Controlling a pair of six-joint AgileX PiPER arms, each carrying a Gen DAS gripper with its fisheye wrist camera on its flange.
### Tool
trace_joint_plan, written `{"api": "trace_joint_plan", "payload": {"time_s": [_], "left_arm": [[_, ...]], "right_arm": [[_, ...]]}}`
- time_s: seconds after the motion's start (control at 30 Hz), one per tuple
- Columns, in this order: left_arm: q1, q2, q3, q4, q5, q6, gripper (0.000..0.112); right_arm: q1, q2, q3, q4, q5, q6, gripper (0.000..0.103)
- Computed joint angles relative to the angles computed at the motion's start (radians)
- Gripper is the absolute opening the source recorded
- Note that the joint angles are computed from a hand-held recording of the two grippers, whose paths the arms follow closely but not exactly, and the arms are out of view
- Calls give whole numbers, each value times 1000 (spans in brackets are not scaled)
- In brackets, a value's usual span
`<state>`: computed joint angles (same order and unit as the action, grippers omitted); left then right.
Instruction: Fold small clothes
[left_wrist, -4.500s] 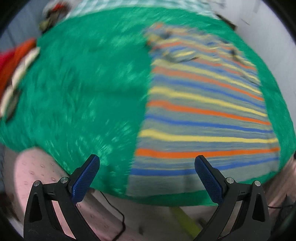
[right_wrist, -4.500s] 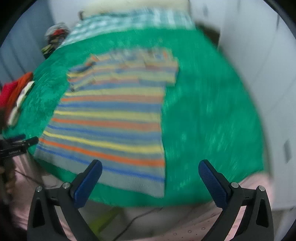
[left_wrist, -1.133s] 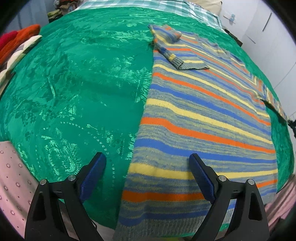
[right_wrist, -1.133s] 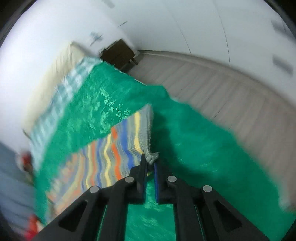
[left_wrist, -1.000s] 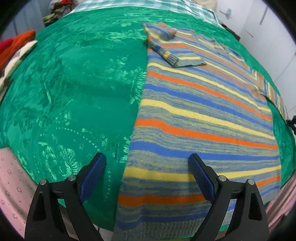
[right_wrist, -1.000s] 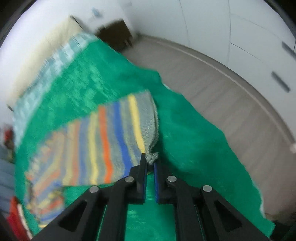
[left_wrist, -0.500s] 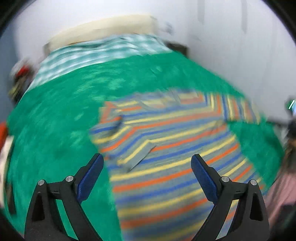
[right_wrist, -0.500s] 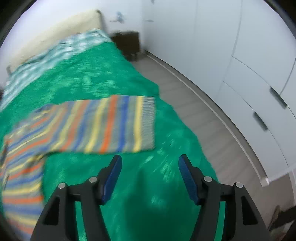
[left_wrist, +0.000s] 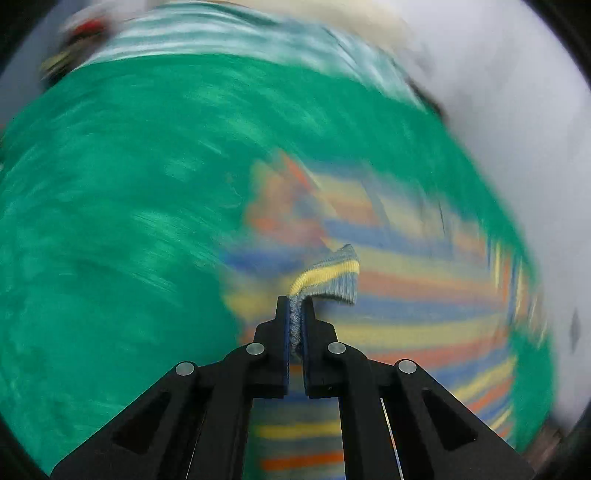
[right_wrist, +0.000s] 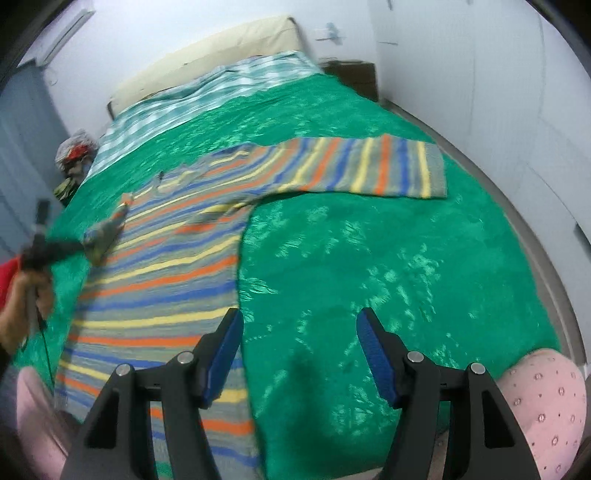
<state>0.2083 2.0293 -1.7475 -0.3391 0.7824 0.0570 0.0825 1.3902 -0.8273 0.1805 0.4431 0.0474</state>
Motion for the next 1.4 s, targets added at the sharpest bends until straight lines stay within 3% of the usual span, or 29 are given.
{"api": "trace_joint_plan", "payload": {"time_s": [0.13, 0.23, 0.57, 0.73, 0.8, 0.87, 0.93, 1.0, 1.13, 1.27, 1.3, 1.37, 1.4], "left_arm": [[223, 40, -131, 75, 41, -223, 3], [296, 124, -242, 193, 117, -298, 3], [288, 116, -52, 300, 49, -343, 3], [276, 155, -70, 378, 66, -363, 3], [279, 155, -88, 366, 93, -349, 13], [282, 119, -63, 402, 93, -389, 37], [289, 5, 84, 334, -28, -312, 51], [298, -58, 162, 170, -77, -125, 51], [265, -63, 173, -86, -21, 130, 51], [203, -8, 139, -60, 30, 84, 48], [209, -14, 172, -81, 16, 57, 50], [258, -35, 287, -240, -42, 105, 68], [274, -57, 355, -340, -89, 174, 68]], "right_arm": [[18, 19, -2, -8, -15, -3, 64], [38, 50, -6, -8, -24, 5, 64], [52, 110, -36, -15, -4, -15, 64], [36, 123, -38, -1, 1, -22, 64], [34, 124, -41, -2, 3, -20, 64], [34, 119, -37, -9, -5, -10, 65], [33, 112, -33, -12, -11, -4, 71], [28, 113, -31, -4, -16, -9, 71], [41, 138, -45, 7, -10, -21, 71], [86, 141, -49, -59, -5, 30, 71], [94, 135, -44, -78, -9, 47, 71], [104, 125, -34, -86, -16, 53, 71], [105, 126, -33, -87, -16, 55, 71]]}}
